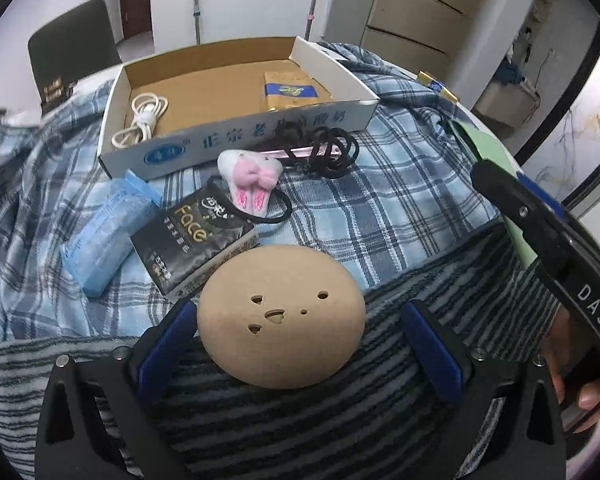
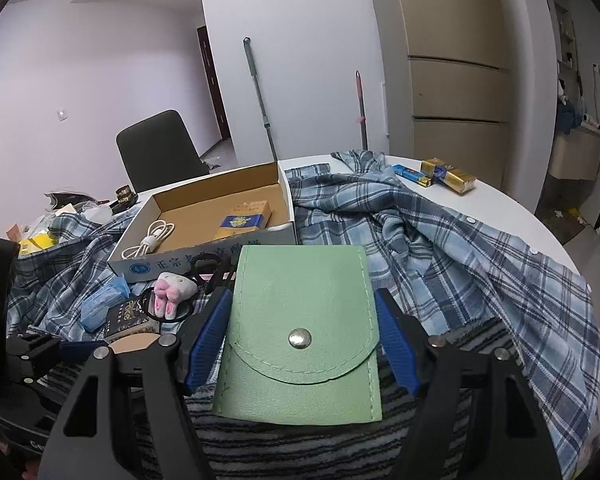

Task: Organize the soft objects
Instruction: 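Grasp the green leather pouch with the right gripper while the left gripper grasps the round beige pouch, then carry the green pouch and beige round pouch over the cardboard box with both grippers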

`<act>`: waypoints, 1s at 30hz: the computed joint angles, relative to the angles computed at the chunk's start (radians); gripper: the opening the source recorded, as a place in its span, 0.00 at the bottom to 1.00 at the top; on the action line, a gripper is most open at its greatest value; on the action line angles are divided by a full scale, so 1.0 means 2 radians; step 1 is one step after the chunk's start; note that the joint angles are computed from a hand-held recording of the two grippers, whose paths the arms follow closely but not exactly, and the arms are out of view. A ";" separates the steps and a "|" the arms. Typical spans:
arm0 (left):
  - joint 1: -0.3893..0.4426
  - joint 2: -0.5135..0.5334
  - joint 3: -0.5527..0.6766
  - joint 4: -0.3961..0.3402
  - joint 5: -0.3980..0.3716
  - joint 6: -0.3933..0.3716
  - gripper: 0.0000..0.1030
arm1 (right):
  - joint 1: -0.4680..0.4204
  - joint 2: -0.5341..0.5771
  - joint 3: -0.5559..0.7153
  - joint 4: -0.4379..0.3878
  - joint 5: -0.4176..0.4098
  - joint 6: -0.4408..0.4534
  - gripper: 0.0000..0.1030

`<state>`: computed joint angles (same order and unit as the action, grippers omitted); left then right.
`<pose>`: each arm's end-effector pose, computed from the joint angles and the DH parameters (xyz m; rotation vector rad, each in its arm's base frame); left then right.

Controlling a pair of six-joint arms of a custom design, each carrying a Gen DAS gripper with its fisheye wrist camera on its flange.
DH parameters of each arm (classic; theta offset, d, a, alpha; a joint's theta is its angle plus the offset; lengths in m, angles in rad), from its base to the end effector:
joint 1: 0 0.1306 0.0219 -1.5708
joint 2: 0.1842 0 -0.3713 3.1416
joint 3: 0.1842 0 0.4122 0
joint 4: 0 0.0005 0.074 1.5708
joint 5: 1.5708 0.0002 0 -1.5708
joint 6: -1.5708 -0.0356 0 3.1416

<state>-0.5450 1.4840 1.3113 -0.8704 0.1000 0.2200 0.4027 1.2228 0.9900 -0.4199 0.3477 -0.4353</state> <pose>0.4417 -0.2725 0.3347 0.4661 2.6207 -0.3919 0.4168 0.1638 0.3364 0.2239 2.1683 0.0883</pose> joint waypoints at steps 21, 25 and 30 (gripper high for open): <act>-0.006 -0.034 -0.047 0.067 -0.031 -0.001 0.78 | -0.006 0.009 0.006 -0.005 -0.033 0.004 0.68; -0.007 -0.080 -0.090 0.137 -0.033 -0.009 0.78 | -0.003 0.004 0.000 0.007 -0.027 0.007 0.68; -0.014 -0.131 -0.136 0.226 -0.063 -0.014 0.78 | 0.000 0.002 -0.001 0.010 -0.022 0.011 0.68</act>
